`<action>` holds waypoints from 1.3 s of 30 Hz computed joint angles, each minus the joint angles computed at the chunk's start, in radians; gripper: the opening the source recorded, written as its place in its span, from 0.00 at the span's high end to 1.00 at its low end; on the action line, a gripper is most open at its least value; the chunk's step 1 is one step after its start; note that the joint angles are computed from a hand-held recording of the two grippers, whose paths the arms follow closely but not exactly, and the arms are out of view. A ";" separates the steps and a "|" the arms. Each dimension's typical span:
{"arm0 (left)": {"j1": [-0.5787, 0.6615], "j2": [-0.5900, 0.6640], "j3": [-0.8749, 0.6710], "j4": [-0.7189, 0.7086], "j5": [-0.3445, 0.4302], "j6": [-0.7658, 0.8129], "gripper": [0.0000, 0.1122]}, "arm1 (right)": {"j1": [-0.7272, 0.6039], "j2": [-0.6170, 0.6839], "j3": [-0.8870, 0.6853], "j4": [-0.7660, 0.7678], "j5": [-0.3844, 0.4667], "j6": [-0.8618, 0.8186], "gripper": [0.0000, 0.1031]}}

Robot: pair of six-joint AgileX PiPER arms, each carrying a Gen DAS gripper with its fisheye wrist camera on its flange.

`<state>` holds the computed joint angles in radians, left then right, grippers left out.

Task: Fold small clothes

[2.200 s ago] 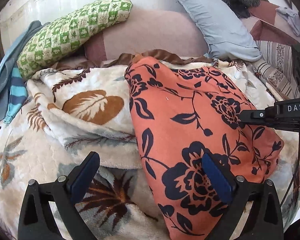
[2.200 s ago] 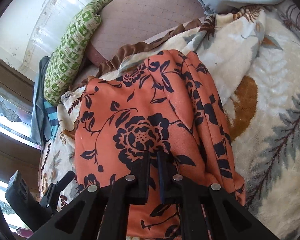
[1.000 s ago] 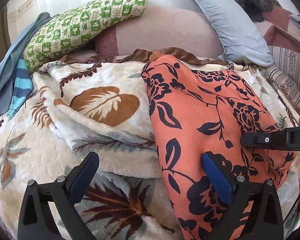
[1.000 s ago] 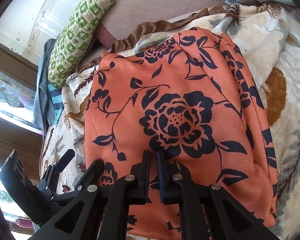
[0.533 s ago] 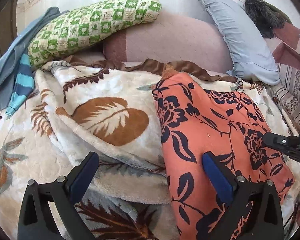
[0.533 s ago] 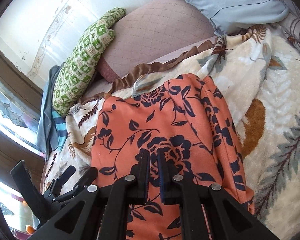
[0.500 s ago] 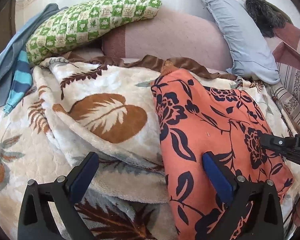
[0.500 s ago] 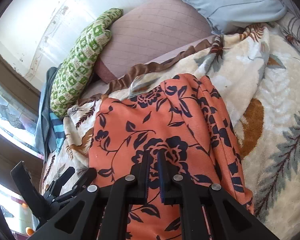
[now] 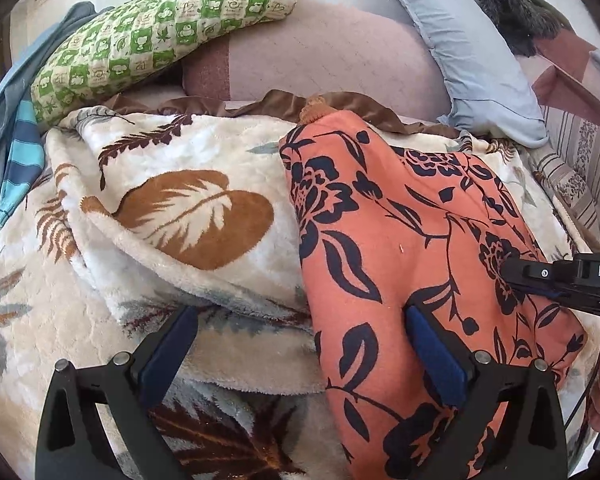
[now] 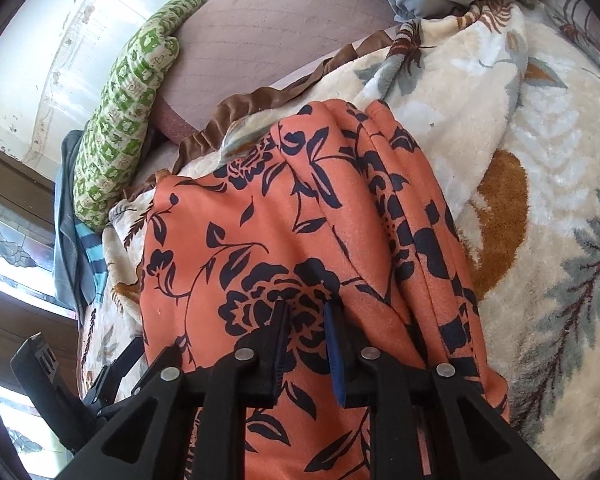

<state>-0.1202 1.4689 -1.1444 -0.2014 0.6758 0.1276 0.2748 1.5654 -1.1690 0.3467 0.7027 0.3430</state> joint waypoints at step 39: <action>-0.057 0.017 -0.048 -0.132 0.140 0.095 0.09 | -0.342 -0.186 0.143 0.302 0.010 -0.329 0.38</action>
<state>-0.1775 1.4862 -1.1925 -0.3335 0.8154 0.2224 -0.0671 1.3798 -1.0261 0.6485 0.7129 0.0136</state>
